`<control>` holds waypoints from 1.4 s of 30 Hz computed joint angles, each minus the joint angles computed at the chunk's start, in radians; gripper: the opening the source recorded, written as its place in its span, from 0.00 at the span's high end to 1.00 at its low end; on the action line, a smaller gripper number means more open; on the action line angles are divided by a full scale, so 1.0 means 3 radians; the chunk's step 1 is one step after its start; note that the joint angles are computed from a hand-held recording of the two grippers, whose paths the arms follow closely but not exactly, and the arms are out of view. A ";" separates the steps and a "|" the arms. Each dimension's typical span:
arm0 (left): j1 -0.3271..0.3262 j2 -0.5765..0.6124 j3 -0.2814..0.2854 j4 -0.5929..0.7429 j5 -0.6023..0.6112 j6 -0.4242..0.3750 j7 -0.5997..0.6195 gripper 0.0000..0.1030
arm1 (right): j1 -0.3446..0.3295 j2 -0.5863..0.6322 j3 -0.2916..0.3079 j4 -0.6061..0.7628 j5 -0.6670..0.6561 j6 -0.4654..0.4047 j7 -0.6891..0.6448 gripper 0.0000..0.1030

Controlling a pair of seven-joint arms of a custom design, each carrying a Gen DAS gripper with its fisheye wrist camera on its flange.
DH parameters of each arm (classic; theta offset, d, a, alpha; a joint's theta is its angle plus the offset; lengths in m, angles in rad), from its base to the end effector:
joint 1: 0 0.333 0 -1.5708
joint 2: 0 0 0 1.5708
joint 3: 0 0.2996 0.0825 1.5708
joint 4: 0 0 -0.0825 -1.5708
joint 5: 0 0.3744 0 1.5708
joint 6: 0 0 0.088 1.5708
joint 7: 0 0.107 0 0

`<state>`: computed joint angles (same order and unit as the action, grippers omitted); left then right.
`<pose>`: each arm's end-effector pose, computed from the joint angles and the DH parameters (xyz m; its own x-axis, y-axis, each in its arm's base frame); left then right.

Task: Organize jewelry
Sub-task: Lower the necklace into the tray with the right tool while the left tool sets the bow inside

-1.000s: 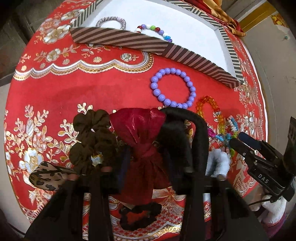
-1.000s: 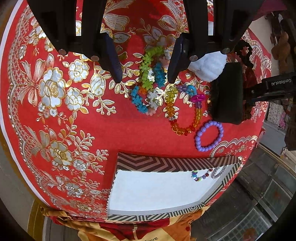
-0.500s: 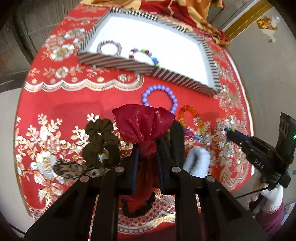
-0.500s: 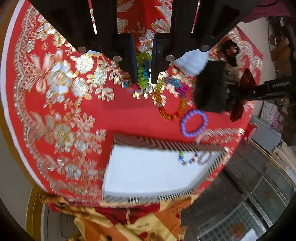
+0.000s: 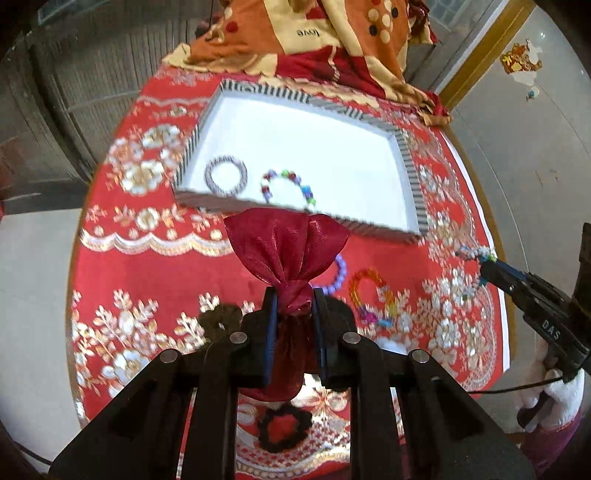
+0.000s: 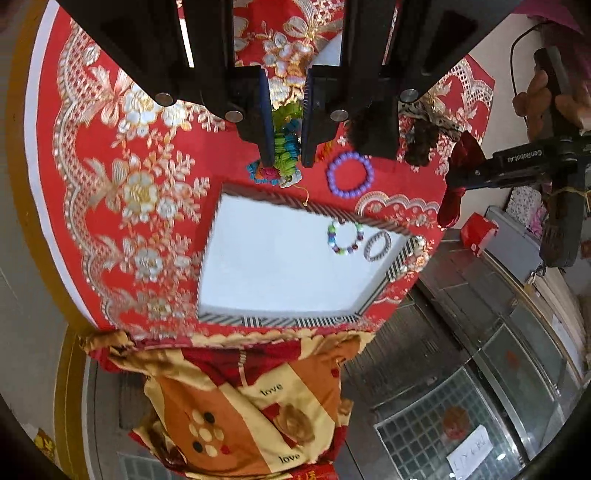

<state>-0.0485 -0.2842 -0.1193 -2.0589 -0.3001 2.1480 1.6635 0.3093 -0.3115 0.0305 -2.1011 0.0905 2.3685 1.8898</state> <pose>0.4904 -0.1016 0.5815 -0.1834 -0.9571 0.2244 -0.9259 0.0915 -0.3666 0.4727 0.1701 0.6013 0.0429 -0.9684 -0.2458 -0.8660 0.0866 -0.4925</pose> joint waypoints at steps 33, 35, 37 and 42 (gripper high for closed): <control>-0.0033 0.1328 -0.0040 0.1383 0.0857 0.0081 -0.0681 0.84 | -0.0175 0.1550 0.0149 0.1651 0.0284 -0.0212 -0.0612 0.87; -0.0044 0.1478 -0.0032 0.1547 0.0855 0.0026 -0.0686 0.84 | -0.0197 0.1690 0.0173 0.1800 0.0327 -0.0257 -0.0637 0.87; -0.0067 0.1608 -0.0018 0.1683 0.0894 -0.0024 -0.0725 0.84 | -0.0219 0.1861 0.0196 0.1984 0.0364 -0.0314 -0.0658 0.87; -0.0110 0.1947 0.0033 0.2045 0.0991 -0.0170 -0.0856 0.85 | -0.0268 0.2269 0.0265 0.2438 0.0466 -0.0460 -0.0692 0.87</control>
<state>-0.0814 0.2999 -0.1093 -1.4455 -0.0026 2.0972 1.4067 0.2290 0.3693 0.1099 -1.3696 0.2304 2.2306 1.6822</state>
